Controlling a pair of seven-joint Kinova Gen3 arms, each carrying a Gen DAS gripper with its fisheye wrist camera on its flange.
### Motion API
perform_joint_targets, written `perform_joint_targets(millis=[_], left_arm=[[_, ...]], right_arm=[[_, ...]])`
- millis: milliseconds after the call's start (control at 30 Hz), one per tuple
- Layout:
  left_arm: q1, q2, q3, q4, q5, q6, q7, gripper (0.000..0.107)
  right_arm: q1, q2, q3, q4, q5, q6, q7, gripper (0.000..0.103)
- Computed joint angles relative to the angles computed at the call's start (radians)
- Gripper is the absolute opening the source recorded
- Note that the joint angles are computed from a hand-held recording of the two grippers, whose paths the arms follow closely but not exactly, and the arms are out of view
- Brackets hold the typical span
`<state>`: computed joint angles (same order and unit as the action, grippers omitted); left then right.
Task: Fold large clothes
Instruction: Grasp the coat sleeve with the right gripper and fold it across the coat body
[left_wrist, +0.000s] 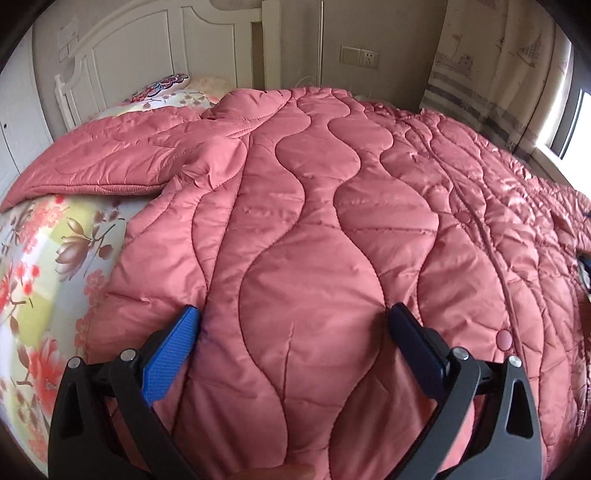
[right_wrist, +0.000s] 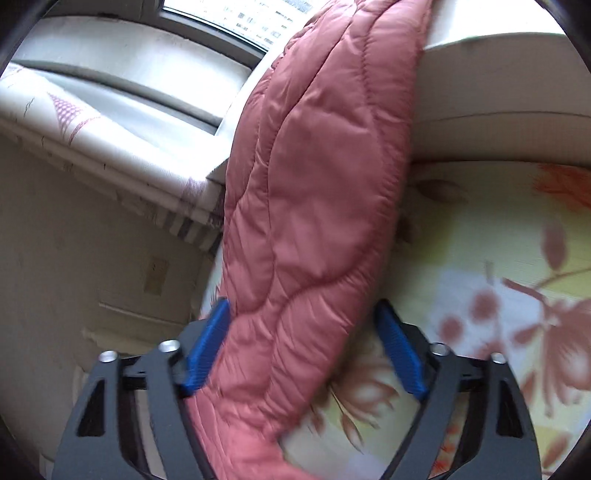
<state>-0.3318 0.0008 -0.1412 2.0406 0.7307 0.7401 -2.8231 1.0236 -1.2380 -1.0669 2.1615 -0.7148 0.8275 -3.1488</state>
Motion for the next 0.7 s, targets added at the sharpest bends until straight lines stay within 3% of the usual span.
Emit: perform_joint_targets(millis=[133,333,467,567,667,700], left_arm=[[-0.006,0.014,0.001,-0.012,-0.004,0.021,0.013,0.101],[-0.006,0.011,0.004,-0.010,-0.009,0.018,0.020,0.101],[-0.012,0.014,0.002,-0.012,0.000,0.028,0.014,0.101],[-0.015,0.017,0.002,-0.016,0.004,0.034,0.012,0.101],[-0.017,0.017,0.003,-0.015,0.002,0.032,0.010,0.101],[-0.019,0.018,0.002,-0.016,0.004,0.035,0.007,0.101]], right_arm=[[0.033,-0.029,-0.049,-0.003,-0.027,-0.059,0.007,0.045],[0.041,-0.071,-0.056,-0.003,-0.034,-0.062,0.044,0.030],[0.023,-0.088,-0.039,0.004,-0.031,-0.049,0.059,0.031],[0.038,-0.067,-0.024,-0.009,-0.029,0.019,0.023,0.033],[0.046,-0.109,0.020,-0.006,-0.016,0.062,-0.016,0.054],[0.052,-0.126,0.039,-0.013,0.006,0.091,-0.034,0.067]])
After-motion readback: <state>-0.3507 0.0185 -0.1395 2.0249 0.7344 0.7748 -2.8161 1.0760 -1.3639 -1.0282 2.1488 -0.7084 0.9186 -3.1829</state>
